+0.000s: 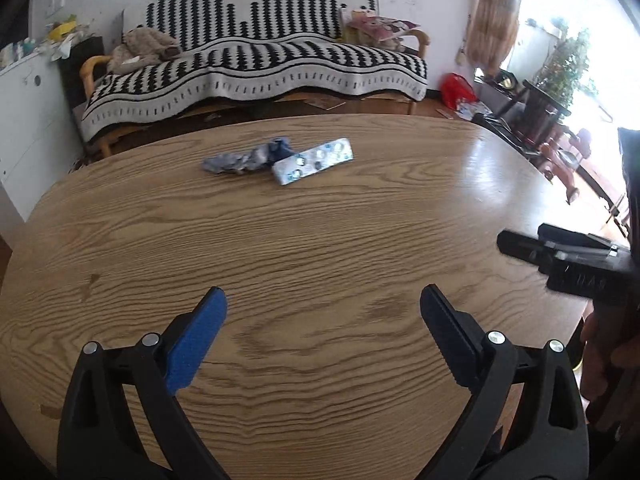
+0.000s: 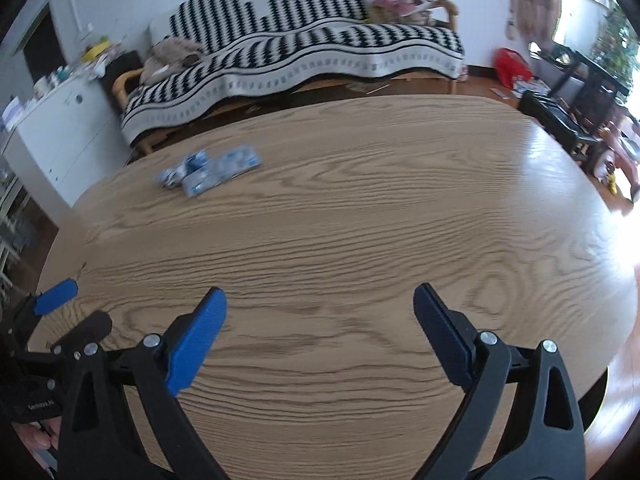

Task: Collect trash
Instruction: 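Open both tools over the bin and move them back over the table, then grasp the blue-white snack wrapper with the left tool while the right tool grasps the blister pack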

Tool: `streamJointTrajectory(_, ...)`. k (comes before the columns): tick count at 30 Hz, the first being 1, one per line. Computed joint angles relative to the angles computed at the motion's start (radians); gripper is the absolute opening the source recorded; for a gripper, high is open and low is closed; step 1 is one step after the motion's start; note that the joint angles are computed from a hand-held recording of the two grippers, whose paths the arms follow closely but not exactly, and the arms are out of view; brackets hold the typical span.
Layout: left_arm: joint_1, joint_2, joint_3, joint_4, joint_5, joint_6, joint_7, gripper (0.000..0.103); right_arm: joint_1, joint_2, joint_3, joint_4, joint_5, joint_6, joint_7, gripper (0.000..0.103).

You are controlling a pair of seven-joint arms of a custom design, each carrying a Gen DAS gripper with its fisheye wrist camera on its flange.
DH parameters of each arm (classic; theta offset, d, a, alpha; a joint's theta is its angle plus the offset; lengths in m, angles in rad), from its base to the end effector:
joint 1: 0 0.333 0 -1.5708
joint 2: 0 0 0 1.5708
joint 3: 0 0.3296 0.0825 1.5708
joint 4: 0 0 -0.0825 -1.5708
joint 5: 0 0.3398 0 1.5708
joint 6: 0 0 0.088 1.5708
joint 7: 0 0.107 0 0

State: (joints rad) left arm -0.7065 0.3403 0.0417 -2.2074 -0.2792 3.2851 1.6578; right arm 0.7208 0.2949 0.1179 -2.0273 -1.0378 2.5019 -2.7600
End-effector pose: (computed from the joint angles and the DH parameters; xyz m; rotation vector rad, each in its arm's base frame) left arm 0.4729 -0.3371 0.3590 -1.4062 2.2862 -0.9393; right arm 0.3882 0.4347 0.3620 -1.5072 2.0845 -0.5742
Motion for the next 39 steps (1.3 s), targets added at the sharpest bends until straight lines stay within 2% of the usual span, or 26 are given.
streamJointTrajectory(7,-0.009,0.005,0.037,0.006,0.004,0.004,0.025,0.094,0.008,0.084,-0.019,0.09,0.03,0.027,-0.074,0.091)
streamJointTrajectory(10,-0.018,0.031,0.076,0.032,0.014,-0.006,0.04,0.094,0.008,0.118,-0.031,0.126,0.049,0.056,-0.103,0.091)
streamJointTrajectory(12,-0.005,0.058,0.087,0.063,0.026,-0.02,0.05,0.094,0.009,0.138,-0.043,0.145,0.057,0.086,-0.113,0.091)
streamJointTrajectory(14,0.037,0.086,0.067,0.103,0.047,-0.037,0.063,0.094,0.007,0.168,-0.051,0.182,0.084,0.094,-0.15,0.091)
streamJointTrajectory(17,0.099,0.159,0.045,0.222,0.085,-0.099,0.071,0.094,-0.008,0.216,-0.072,0.243,0.134,0.145,-0.185,0.091)
streamJointTrajectory(20,0.205,0.274,-0.031,0.415,0.102,-0.171,0.056,0.094,-0.064,0.283,-0.076,0.314,0.24,0.243,-0.252,0.091)
streamJointTrajectory(23,0.23,0.381,-0.038,0.597,0.156,-0.244,0.048,0.094,-0.132,0.365,-0.059,0.413,0.377,0.292,-0.336,0.091)
streamJointTrajectory(26,0.236,0.495,-0.037,0.789,0.226,-0.318,0.063,0.094,-0.208,0.458,-0.006,0.541,0.526,0.269,-0.443,0.091)
streamJointTrajectory(29,0.275,0.597,-0.102,0.972,0.269,-0.407,0.133,0.094,-0.27,0.541,0.053,0.648,0.645,0.276,-0.536,0.091)
streamJointTrajectory(32,0.282,0.672,-0.127,1.094,0.296,-0.453,0.19,0.094,-0.272,0.609,0.059,0.764,0.71,0.253,-0.591,0.091)
streamJointTrajectory(34,0.286,0.717,-0.139,1.171,0.303,-0.494,0.219,0.094,-0.262,0.649,0.056,0.847,0.738,0.21,-0.638,0.084)
streamJointTrajectory(36,0.291,0.747,-0.151,1.216,0.302,-0.522,0.243,0.094,-0.247,0.68,0.045,0.916,0.759,0.16,-0.686,0.069)
streamJointTrajectory(37,0.285,0.758,-0.141,1.233,0.308,-0.535,0.245,0.094,-0.235,0.691,0.034,0.944,0.766,0.135,-0.704,0.067)
streamJointTrajectory(39,0.281,0.763,-0.137,1.225,0.32,-0.525,0.263,0.094,-0.22,0.712,0.021,0.991,0.788,0.1,-0.74,0.057)
